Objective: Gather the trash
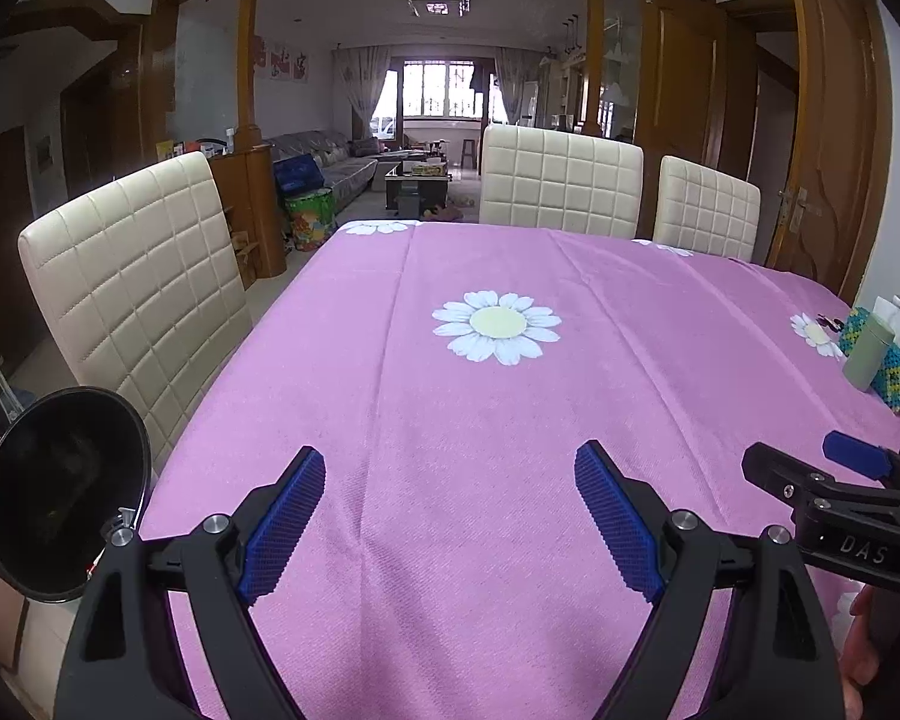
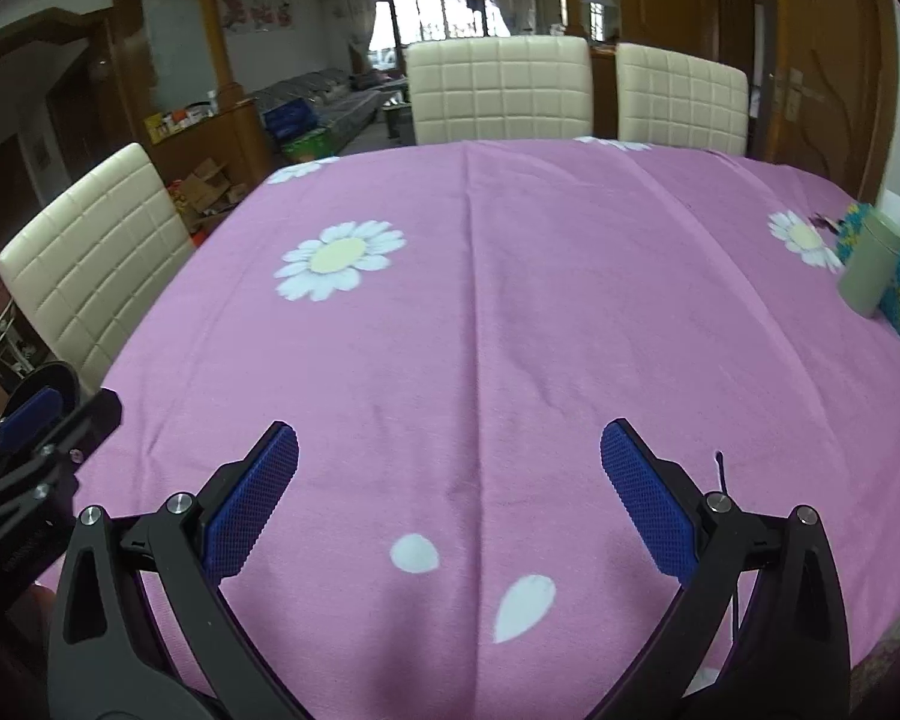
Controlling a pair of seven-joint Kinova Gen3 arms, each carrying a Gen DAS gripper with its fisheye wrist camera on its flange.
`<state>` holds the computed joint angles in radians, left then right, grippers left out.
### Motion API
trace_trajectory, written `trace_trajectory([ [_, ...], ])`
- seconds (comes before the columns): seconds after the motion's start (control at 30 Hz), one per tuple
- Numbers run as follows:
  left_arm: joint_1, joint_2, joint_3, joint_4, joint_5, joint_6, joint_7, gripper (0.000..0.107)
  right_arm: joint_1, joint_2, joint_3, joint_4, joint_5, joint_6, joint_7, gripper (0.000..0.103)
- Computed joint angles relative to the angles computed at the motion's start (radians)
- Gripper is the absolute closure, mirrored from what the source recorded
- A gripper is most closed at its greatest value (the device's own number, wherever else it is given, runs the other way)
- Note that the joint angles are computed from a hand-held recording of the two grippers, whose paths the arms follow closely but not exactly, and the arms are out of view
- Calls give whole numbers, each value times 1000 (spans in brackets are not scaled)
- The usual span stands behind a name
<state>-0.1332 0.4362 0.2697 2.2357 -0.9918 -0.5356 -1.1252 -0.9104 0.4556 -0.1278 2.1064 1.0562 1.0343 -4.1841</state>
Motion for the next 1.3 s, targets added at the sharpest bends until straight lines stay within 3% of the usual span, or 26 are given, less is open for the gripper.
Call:
trace_trajectory([
  [0.27,2,10,10,-11,-21,25,17,24,29,10,8,-14,-78,-21,33,4],
  [0.97,14,1,-6,14,89,6,-83,24,-21,32,21,-64,-100,69,88,4],
  [1.3,-1,7,14,7,78,25,-74,24,-29,36,19,-73,-102,92,93,4],
])
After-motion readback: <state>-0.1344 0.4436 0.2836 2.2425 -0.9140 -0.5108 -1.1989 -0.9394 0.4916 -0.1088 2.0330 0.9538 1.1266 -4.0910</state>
